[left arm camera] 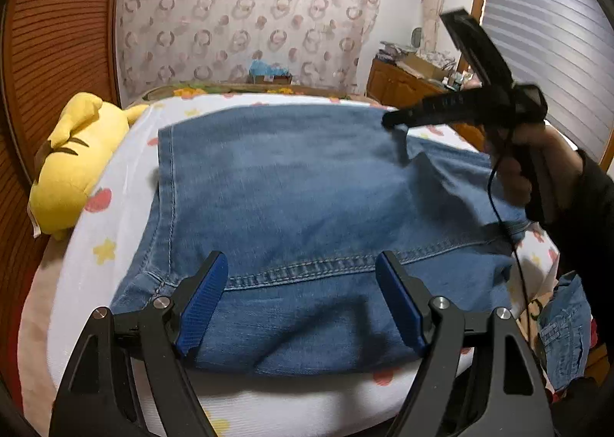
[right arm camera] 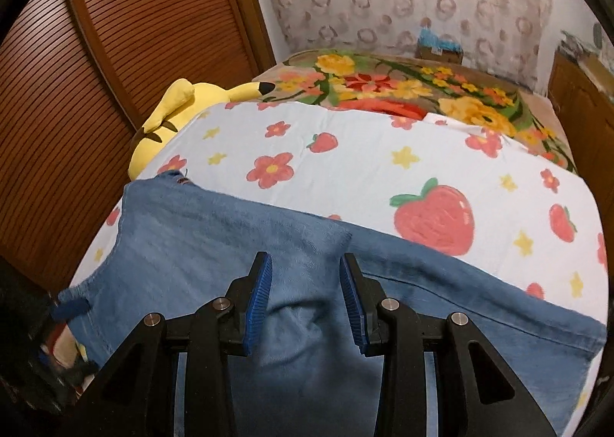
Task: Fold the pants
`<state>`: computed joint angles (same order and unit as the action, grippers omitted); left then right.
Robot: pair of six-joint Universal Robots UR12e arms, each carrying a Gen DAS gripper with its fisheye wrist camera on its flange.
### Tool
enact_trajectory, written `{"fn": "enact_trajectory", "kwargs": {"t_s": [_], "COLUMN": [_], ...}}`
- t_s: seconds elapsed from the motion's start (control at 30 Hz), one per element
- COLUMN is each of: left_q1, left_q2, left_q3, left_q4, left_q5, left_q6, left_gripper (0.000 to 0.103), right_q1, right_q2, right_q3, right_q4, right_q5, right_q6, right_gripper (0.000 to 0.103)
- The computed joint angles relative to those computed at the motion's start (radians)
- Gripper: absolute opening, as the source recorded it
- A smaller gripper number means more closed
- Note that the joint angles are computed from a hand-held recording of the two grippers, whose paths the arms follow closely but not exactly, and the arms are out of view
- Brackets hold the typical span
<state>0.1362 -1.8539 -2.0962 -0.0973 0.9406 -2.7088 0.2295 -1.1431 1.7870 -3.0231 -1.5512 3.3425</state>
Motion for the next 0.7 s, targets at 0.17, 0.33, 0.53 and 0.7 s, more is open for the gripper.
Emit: {"fn": "enact_trajectory", "kwargs": {"t_s": [0.17,0.33,0.53,0.7], "left_q1": [-0.009,-0.008,-0.009,-0.01], "left_q2": [-0.007,-0.012,-0.014,-0.017], "left_q3": [-0.001,-0.001,-0.003,-0.005], "left_q4": [-0.007,0.0,0.008,0.017], "left_q5": [0.03,0.036,0.035,0.038], "left_q6": [0.009,0.017,0.023,0.029], "left_gripper": [0.08,0.08,0.08,0.08], "right_q1": [0.001,0.022,0.056,0.074], "right_q2": [0.015,0.012,0.016,0.024], "right_q3": [-0.025,-0.028,-0.022,-0.028], "right_q4": [0.011,-0.065,-0.184,-0.147], "right_q5": [0.0,-0.065,-0.141,-0.236], "right_q6": [-0.02,-0.055,-0.116,-0.089], "right_gripper": [0.011,0.003,0.002,0.003]}}
